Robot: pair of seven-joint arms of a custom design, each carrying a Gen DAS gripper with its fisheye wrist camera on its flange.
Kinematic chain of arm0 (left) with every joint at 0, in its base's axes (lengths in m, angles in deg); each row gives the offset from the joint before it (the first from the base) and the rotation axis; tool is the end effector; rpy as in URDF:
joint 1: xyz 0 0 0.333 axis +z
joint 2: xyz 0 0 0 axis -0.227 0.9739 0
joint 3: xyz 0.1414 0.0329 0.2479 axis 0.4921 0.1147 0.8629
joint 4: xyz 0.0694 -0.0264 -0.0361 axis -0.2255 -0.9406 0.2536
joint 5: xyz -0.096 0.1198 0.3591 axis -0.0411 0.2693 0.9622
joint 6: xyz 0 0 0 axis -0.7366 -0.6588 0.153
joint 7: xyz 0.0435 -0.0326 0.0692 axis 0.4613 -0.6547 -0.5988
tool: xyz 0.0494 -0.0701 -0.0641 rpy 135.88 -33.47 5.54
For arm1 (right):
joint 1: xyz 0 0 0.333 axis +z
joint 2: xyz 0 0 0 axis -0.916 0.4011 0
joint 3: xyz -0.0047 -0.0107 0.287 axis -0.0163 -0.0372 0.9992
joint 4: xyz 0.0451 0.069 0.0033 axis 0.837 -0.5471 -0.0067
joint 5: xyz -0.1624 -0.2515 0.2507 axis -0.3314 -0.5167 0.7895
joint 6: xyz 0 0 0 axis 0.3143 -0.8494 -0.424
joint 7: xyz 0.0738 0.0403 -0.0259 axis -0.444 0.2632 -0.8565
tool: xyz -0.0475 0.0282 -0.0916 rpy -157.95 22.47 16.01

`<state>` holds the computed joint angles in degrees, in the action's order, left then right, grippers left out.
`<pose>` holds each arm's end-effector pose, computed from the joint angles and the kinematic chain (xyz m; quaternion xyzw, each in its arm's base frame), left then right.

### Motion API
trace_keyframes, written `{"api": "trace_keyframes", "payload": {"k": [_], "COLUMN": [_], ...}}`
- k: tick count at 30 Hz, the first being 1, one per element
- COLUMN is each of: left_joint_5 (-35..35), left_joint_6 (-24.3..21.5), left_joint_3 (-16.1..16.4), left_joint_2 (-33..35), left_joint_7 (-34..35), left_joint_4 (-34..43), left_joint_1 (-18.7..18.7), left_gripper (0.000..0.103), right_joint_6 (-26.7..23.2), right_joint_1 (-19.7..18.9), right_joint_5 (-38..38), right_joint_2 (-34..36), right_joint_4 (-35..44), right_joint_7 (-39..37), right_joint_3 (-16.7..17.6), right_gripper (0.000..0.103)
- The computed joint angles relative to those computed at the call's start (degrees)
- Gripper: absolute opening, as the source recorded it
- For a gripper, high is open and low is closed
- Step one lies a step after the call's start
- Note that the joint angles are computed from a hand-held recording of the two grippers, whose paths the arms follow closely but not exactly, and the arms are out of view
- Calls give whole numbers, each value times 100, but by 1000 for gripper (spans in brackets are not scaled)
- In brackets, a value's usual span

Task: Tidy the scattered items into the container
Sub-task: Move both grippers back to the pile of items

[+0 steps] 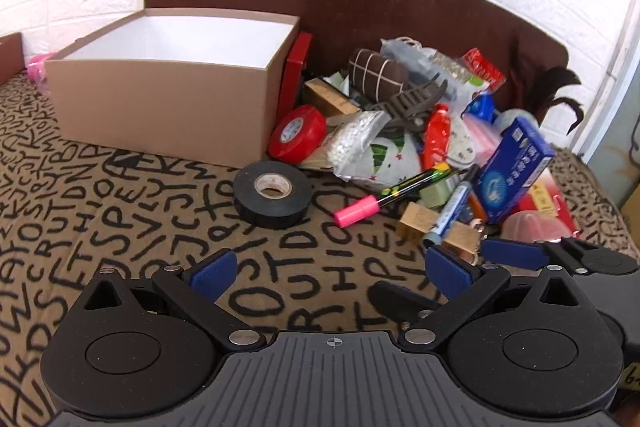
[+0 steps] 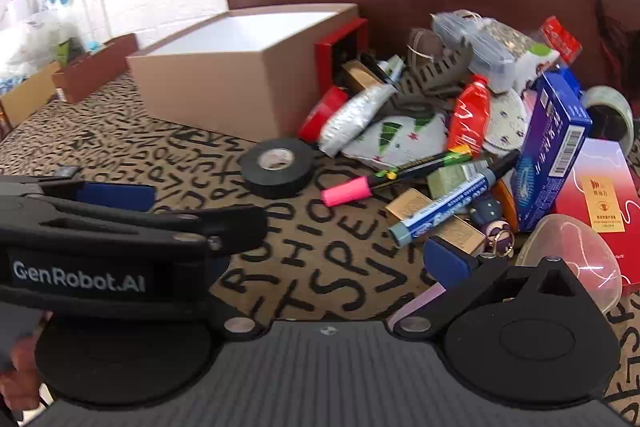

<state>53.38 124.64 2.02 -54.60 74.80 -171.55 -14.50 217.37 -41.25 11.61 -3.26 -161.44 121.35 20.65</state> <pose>0.4061 -0.2705 0.5116 -0.6530 0.6268 -0.3573 0.2304 0.4292 0.3603 0.4912 -0.7435 0.5143 -0.1969 0.3795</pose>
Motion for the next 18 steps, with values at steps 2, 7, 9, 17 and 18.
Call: {"api": "trace_keyframes", "payload": {"k": [2, 7, 9, 17, 18], "left_joint_5": [109, 474, 662, -103, -288], "left_joint_6": [41, 188, 142, 25, 2], "left_joint_3": [-78, -143, -47, 790, 883], "left_joint_2": [152, 738, 1021, 2087, 2173], "left_joint_7": [-71, -295, -251, 1366, 1591], "left_joint_4": [96, 455, 692, 1538, 1611], "left_joint_1": [123, 240, 161, -635, -733], "left_gripper": [103, 103, 102, 81, 79], "right_joint_6": [-38, -172, -205, -389, -364], "right_joint_1": [-86, -166, -205, -194, -179], "right_joint_5": [-230, -433, -550, -1897, -1873], "right_joint_2": [66, 170, 232, 605, 624], "right_joint_4": [62, 148, 210, 651, 661], "right_joint_7": [213, 259, 269, 1049, 1018], "right_joint_3": [9, -94, -134, -255, -276], "right_gripper": [103, 103, 102, 84, 77]}}
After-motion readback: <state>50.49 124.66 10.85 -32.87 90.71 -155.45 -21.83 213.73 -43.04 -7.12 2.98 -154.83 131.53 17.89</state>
